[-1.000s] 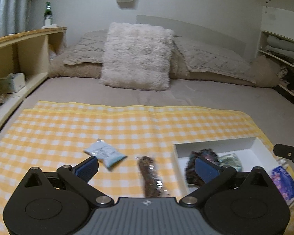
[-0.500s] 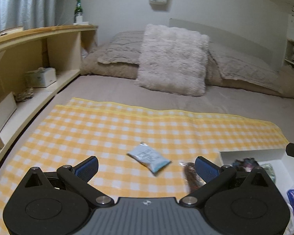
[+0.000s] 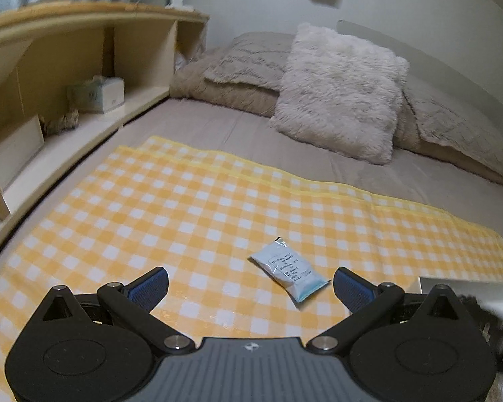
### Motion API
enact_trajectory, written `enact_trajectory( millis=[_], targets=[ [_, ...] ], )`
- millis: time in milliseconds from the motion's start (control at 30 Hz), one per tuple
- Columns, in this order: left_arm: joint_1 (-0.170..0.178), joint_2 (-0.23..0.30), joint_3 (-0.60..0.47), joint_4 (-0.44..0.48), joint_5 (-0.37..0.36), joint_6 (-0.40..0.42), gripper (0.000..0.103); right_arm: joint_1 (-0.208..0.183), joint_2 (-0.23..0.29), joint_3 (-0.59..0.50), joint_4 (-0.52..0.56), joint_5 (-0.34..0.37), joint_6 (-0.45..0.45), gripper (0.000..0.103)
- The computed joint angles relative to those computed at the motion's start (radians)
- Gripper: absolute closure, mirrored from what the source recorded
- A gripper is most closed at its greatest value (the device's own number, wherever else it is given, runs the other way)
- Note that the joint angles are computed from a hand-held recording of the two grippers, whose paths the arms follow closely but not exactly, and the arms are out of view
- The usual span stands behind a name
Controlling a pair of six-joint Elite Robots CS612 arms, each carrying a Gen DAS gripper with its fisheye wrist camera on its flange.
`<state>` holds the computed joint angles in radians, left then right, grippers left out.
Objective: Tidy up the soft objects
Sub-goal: 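Grasp the small white packet with the left tool while the right tool grasps the clear cord bag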
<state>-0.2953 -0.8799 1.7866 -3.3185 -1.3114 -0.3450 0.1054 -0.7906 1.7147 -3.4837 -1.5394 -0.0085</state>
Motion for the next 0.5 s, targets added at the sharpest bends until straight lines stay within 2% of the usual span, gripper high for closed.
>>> enact_trajectory(
  millis=[100,233,333,500],
  targets=[
    [0.008,0.021,-0.031,0.038,-0.011,-0.045,0.0,0.003,0.017,-0.013,-0.008,0.036,-0.116,0.0],
    [0.016,0.054,-0.085,0.109,-0.019,-0.096,0.0,-0.005,0.029,-0.029,0.034,0.104,-0.163,0.002],
    [0.025,0.082,-0.13,0.154,-0.046,-0.144,0.0,-0.006,0.041,-0.045,0.062,0.126,-0.207,0.016],
    [0.033,0.126,-0.2,0.204,-0.106,-0.238,0.0,-0.013,0.058,-0.072,0.141,0.203,-0.261,0.031]
  ],
)
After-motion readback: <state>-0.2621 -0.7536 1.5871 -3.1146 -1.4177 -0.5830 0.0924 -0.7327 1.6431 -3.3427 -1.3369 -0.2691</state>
